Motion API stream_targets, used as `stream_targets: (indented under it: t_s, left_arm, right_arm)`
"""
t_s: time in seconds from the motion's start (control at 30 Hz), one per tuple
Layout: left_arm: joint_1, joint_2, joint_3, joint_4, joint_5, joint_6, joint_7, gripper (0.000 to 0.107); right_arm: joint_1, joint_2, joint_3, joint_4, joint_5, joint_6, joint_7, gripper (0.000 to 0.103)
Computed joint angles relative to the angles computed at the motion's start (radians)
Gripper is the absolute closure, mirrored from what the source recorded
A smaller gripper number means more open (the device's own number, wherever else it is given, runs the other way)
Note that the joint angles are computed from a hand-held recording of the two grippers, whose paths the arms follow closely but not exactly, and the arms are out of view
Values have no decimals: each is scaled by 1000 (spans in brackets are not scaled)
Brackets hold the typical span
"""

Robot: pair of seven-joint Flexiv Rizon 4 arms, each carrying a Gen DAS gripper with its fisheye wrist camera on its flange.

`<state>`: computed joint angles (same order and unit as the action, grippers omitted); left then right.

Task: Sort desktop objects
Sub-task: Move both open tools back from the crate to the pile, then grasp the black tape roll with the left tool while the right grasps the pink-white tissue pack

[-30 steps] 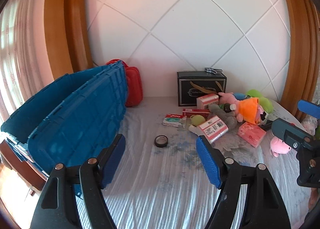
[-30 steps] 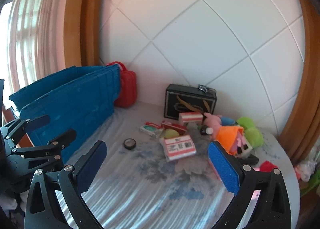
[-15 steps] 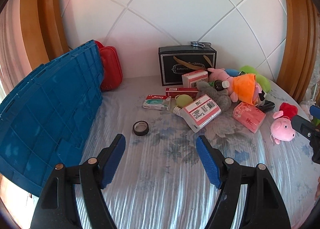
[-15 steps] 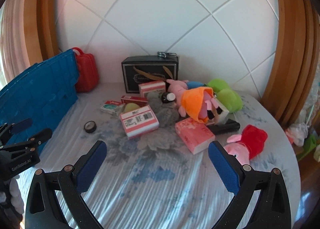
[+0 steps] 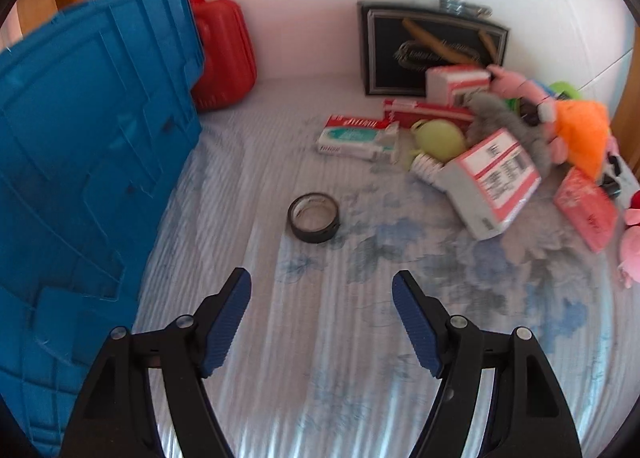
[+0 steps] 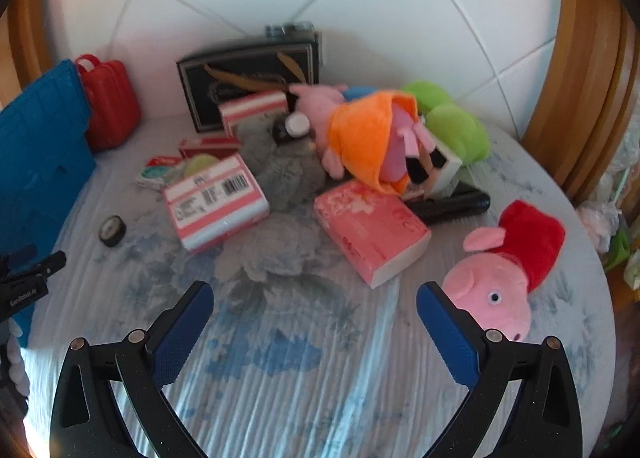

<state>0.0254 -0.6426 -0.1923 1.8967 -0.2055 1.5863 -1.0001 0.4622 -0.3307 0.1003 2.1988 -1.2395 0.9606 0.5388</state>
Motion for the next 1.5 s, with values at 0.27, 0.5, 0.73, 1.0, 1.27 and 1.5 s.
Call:
stream_targets:
  t_s: [0.27, 0.5, 0.73, 1.0, 1.27, 1.5]
  left_arm:
    - [-77, -179, 98, -243, -19, -120, -42, 34]
    - [-77, -298, 91, -406, -22, -200, -53, 34]
    - [-76, -358, 55, -496, -36, -226, -14, 34]
    - [-79, -386, 41, -514, -40, -213, -33, 46]
    - [-85, -319, 76, -390, -5, -154, -22, 47]
    - [-62, -271, 63, -323, -5, -126, -20, 48]
  right_arm:
    - [-20, -155, -63, -117, 35, 155, -91, 0]
    - [24, -275, -135, -270, 101, 202, -231, 0]
    - [51, -283, -197, -315, 159, 46, -295, 0]
    - [18, -368, -169, -385, 244, 32, -454, 0]
    - [59, -437, -212, -382, 186, 475, -453, 0]
    - [143, -414, -297, -365, 260, 484, -447, 0]
